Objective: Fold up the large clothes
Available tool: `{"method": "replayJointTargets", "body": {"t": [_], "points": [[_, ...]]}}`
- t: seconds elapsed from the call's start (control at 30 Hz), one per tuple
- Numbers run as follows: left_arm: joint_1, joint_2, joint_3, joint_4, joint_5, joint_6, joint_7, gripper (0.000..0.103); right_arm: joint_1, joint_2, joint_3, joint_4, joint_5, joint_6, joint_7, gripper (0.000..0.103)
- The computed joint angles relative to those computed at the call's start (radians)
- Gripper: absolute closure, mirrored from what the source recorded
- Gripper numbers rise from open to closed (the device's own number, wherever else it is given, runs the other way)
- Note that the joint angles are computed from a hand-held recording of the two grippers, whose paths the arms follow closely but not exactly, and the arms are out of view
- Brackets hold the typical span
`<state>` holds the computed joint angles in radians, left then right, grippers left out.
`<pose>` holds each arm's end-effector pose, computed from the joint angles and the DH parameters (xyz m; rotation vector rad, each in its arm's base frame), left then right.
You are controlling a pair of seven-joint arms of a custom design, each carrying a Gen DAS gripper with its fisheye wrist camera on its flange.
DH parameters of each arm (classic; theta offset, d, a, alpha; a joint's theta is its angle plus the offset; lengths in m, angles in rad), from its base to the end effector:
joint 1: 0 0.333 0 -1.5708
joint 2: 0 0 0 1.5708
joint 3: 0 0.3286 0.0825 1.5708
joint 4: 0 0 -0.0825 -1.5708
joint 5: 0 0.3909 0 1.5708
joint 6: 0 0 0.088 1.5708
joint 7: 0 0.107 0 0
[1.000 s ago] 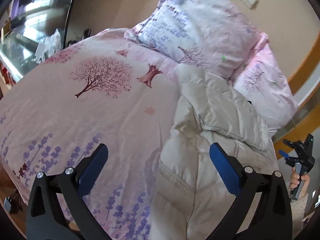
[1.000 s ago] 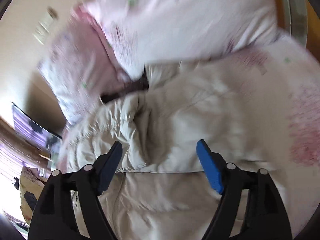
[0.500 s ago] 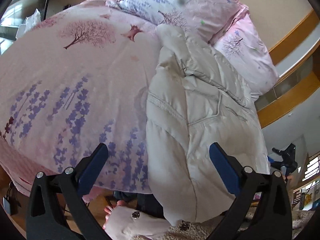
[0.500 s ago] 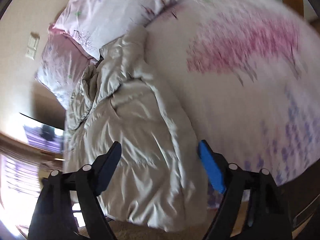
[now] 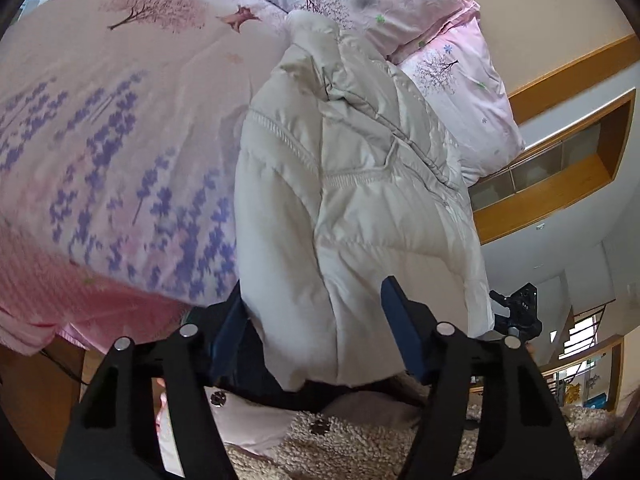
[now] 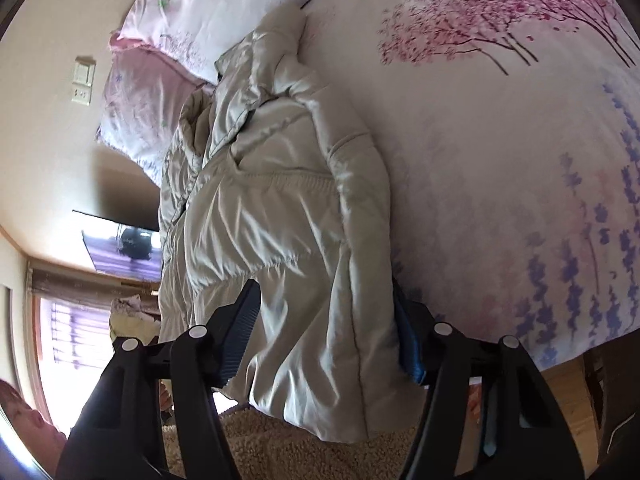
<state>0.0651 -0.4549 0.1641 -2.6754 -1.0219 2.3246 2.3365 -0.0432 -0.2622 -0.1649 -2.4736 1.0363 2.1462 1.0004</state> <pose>0.3883 0.0734 0.4020 2.0708 -1.7678 1.1772 0.4480 -0.0584 0.4082 -1.4024 1.8399 0.5059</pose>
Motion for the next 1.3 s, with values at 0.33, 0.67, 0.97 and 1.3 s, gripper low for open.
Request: {"method": "replayJointTargets", "body": {"t": [0.33,0.67,0.97,1.3], "points": [[0.011,0.003,-0.008,-0.017,-0.041,-0.038,-0.019,0.06,0.009,-0.018,0.008,-0.008,-0.021,-0.056,-0.059,0.039],[-0.025,-0.048,-0.023,-0.028,-0.04,0.054,-0.014,0.089,0.056,-0.084,0.033,-0.04,-0.035,0.054,-0.047,0.079],[-0.076,-0.068,-0.009,0.014,-0.109,0.134,0.045,0.092,0.11,-0.154,0.017,-0.061,0.103,0.174,-0.137,0.085],[-0.122,-0.034,-0.026,0.09,-0.172,0.238,0.094,0.092,0.168,-0.153,0.019,-0.011,0.306,0.319,-0.294,0.086]]}}
